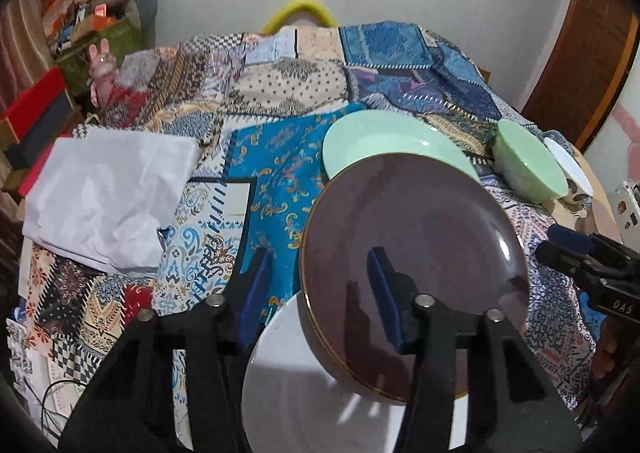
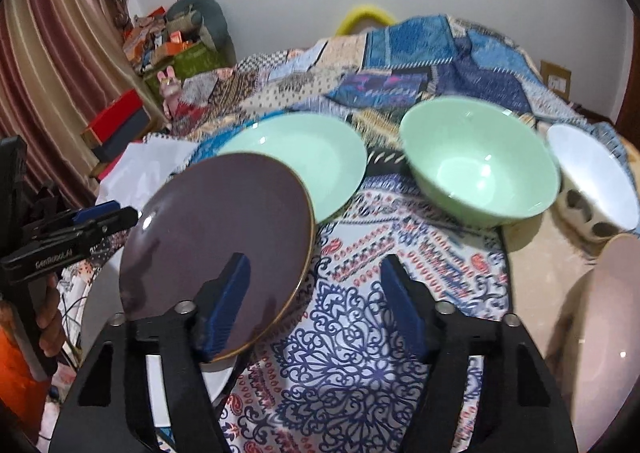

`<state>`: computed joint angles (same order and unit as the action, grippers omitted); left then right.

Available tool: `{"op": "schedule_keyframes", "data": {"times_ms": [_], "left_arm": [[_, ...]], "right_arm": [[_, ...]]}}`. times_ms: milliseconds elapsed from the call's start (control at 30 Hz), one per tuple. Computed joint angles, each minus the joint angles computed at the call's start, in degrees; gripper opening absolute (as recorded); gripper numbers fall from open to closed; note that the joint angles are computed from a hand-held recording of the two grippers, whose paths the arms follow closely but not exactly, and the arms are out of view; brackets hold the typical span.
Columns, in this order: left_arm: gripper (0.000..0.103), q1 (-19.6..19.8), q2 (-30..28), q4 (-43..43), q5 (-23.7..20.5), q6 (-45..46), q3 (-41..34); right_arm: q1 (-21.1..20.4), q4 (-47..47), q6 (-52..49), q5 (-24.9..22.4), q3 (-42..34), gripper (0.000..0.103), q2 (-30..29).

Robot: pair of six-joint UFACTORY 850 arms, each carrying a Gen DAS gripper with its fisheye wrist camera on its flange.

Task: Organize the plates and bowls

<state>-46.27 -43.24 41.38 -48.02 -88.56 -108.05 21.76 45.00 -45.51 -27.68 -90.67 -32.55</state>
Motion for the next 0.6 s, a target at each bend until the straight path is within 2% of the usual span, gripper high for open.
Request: {"op": "schedule_keyframes", "data": {"times_ms": [67,100,233,300,400,600], "left_arm": [[0.041,0.46,0.13,-0.93,1.23,0.38,0.62],[0.039,0.73,0.28,-1.39,1.90,0.46,1.02],[0.032,1.53,0.44,-2.98,4.22,1.26,1.98],[0.031,1.71,0.19,-3.80,4.78,1.92,1.86],[0.027,2.16,0.06,-5.38,6.16,3.34,2.02],[0.026,2.58,0.32,-6.31,8.06,3.64,2.64]], "right_arm": [[0.12,-0.99,1.11,-0.78,-0.40,0.056,-0.55],[0.14,-1.17,1.26,-1.29,-0.75,0.051,-0.94],[0.23,-2.07,2.09,-3.60,-2.53,0.042,-2.72],[0.22,-2.20,2.21,-4.54,-3.38,0.035,-3.49],[0.21,-2.24,2.22,-5.41,-4.07,0.030,-4.16],[0.42,-1.83,1.94,-6.74,-5.32,0.022,-5.08]]}}
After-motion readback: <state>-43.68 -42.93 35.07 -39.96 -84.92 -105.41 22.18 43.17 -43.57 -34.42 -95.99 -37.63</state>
